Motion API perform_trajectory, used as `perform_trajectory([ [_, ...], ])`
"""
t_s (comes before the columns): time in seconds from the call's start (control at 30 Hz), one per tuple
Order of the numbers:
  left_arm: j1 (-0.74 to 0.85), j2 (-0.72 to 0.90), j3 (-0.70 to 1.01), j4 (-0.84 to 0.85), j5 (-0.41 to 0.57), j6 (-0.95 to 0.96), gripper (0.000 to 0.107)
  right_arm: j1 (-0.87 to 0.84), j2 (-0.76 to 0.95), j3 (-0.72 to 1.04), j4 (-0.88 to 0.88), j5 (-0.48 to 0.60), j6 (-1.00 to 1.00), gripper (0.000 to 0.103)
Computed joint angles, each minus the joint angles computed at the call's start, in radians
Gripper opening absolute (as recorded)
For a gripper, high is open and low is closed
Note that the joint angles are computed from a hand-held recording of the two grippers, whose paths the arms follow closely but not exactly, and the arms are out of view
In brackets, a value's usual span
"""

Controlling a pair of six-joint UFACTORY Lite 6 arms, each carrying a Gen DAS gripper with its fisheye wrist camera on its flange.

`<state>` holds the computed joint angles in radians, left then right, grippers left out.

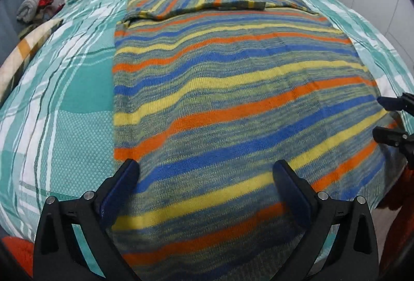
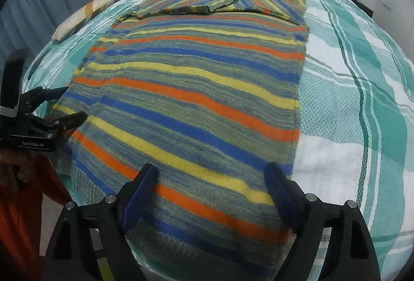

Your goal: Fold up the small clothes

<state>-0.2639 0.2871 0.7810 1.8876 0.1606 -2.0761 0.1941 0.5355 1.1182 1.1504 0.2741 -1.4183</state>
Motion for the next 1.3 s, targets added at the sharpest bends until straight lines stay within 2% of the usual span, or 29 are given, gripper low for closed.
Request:
perform_trajectory([
  [0.1, -0.007, 0.003, 0.004, -0.072, 0.007, 0.057, 0.103, 0.016, -0.01, -0.028, 0.082, -0.027, -0.086, 0.09],
  [0.17, -0.001, -0.02, -0.028, -0.005, 0.005, -0.006, 0.103, 0.026, -0.01, -0.038, 0.135, -0.046, -0.149, 0.093],
  [0.23, 0.0, -0.04, -0.054, 0.051, 0.004, -0.06, 0.103, 0.033, -0.011, -0.038, 0.14, -0.054, -0.157, 0.094],
  [0.67, 0.001, -0.033, -0.046, 0.063, 0.004, -0.071, 0.103, 0.038, -0.005, -0.036, 0.175, -0.056, -0.194, 0.098],
  [0.87, 0.002, -0.026, -0.029, -0.075, -0.01, 0.062, 0.103, 0.046, 0.008, -0.02, 0.133, -0.055, -0.146, 0.102],
  [1.3, 0.009, -0.044, -0.039, -0.127, -0.022, 0.113, 0.103, 0.028, -0.045, -0.063, 0.108, -0.036, -0.113, 0.102],
])
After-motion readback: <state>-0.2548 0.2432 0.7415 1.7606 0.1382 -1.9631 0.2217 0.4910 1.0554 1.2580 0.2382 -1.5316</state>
